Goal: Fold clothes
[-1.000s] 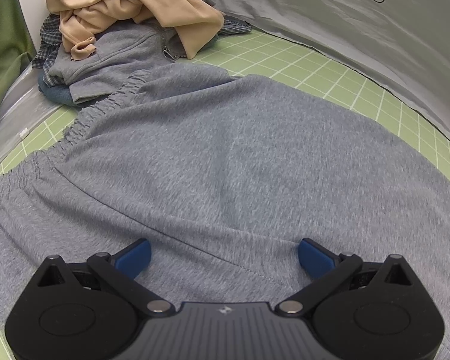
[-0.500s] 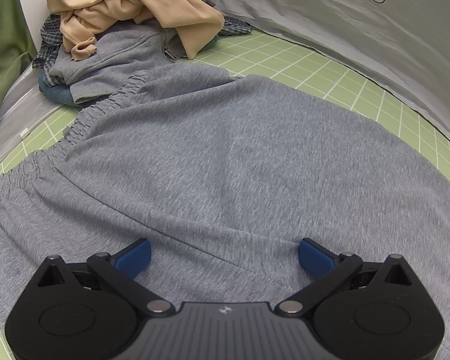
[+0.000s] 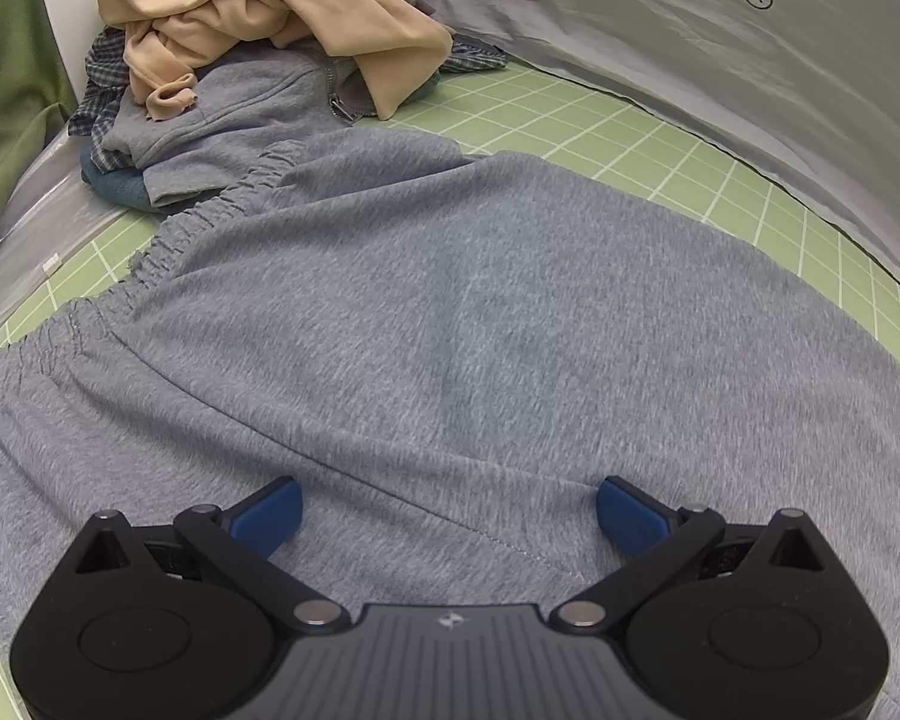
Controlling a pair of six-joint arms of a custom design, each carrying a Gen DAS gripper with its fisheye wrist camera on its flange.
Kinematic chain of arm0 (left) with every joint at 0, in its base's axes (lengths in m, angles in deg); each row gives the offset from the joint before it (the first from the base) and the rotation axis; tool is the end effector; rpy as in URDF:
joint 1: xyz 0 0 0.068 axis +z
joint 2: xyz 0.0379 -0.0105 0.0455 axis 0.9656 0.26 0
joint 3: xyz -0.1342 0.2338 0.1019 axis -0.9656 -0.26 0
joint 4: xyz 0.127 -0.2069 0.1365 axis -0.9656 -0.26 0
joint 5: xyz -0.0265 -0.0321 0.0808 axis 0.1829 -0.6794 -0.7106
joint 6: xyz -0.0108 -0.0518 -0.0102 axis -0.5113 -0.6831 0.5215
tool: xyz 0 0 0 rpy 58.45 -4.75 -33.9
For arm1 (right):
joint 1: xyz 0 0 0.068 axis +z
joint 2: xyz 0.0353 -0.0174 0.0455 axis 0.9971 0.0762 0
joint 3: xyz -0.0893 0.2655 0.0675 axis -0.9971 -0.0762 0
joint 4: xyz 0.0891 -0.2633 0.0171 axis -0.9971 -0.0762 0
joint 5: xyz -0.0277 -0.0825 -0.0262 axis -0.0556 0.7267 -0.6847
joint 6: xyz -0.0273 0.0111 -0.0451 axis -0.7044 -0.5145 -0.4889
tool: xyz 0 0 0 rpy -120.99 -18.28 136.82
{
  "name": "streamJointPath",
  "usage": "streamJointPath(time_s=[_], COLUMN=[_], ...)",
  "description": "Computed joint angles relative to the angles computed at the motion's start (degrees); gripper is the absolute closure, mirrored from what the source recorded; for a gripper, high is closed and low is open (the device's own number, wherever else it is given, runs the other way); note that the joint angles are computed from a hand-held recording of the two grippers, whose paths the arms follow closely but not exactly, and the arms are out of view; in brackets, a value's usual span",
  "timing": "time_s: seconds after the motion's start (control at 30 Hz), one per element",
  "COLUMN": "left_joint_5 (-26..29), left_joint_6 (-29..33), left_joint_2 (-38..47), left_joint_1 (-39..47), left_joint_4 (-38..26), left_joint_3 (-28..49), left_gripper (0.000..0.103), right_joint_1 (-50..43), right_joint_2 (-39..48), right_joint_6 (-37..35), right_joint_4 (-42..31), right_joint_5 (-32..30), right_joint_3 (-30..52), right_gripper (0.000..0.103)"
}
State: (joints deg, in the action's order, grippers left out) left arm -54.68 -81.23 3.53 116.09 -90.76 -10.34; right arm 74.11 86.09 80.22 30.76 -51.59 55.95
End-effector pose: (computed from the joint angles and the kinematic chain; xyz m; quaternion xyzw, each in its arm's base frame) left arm 0.0547 0.0580 0.2139 -0.5076 0.8153 0.1523 0.2333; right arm 0.3789 -0.0749 0.1896 0.1407 0.9166 0.0168 0.3739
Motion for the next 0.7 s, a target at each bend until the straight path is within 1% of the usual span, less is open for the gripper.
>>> streamJointPath(time_s=[0.03, 0.1, 0.17, 0.23, 0.33, 0.4, 0.47, 0.53, 0.57, 0.63, 0.7], left_joint_5=[0.0, 0.0, -0.1, -0.2, 0.1, 0.0, -0.2, -0.5, -0.7, -1.2, -1.7], left_joint_6=[0.0, -0.1, -0.4, -0.5, -0.3, -0.4, -0.7, -1.1, -1.4, -2.0, -2.8], left_joint_2=[0.1, 0.3, 0.5, 0.6, 0.8, 0.9, 0.6, 0.4, 0.3, 0.1, 0.0], left_joint_1=[0.1, 0.1, -0.1, -0.2, 0.1, 0.0, -0.3, -0.8, -1.0, -1.5, -2.2], left_joint_4=[0.0, 0.1, 0.2, 0.1, 0.1, 0.1, 0.0, -0.1, -0.1, -0.1, -0.3], left_joint_3=[0.0, 0.0, 0.1, 0.1, 0.2, 0.2, 0.1, 0.0, 0.0, -0.1, -0.1], left_gripper=[0.0, 0.0, 0.0, 0.0, 0.0, 0.0, 0.0, 0.0, 0.0, 0.0, 0.0], right_joint_1=[-0.6, -1.2, -0.8, 1.0, 3.3, 3.1, 3.1, 3.4, 3.2, 1.8, 1.3], right_joint_2=[-1.3, -3.2, -4.3, -3.8, -0.8, 1.7, 4.4, 6.1, 6.2, 4.5, 2.5], right_joint_6=[1.7, 3.0, 0.7, -2.5, -6.4, -8.2, -8.0, -6.9, -6.3, -4.9, -3.6], right_joint_4=[0.2, 0.2, 1.0, 1.1, 2.1, 4.0, 5.9, 5.2, 4.7, 4.2, 3.4], right_joint_5=[-1.0, -3.4, -4.5, -3.3, 0.4, 3.0, 8.3, 14.4, 15.2, 10.4, 8.0], right_joint_3=[-1.9, -5.0, -7.4, -7.8, -6.0, -4.3, -2.0, 0.9, 1.7, 1.1, -0.5], right_gripper=[0.03, 0.03, 0.03, 0.03, 0.038, 0.046, 0.047, 0.047, 0.046, 0.043, 0.036])
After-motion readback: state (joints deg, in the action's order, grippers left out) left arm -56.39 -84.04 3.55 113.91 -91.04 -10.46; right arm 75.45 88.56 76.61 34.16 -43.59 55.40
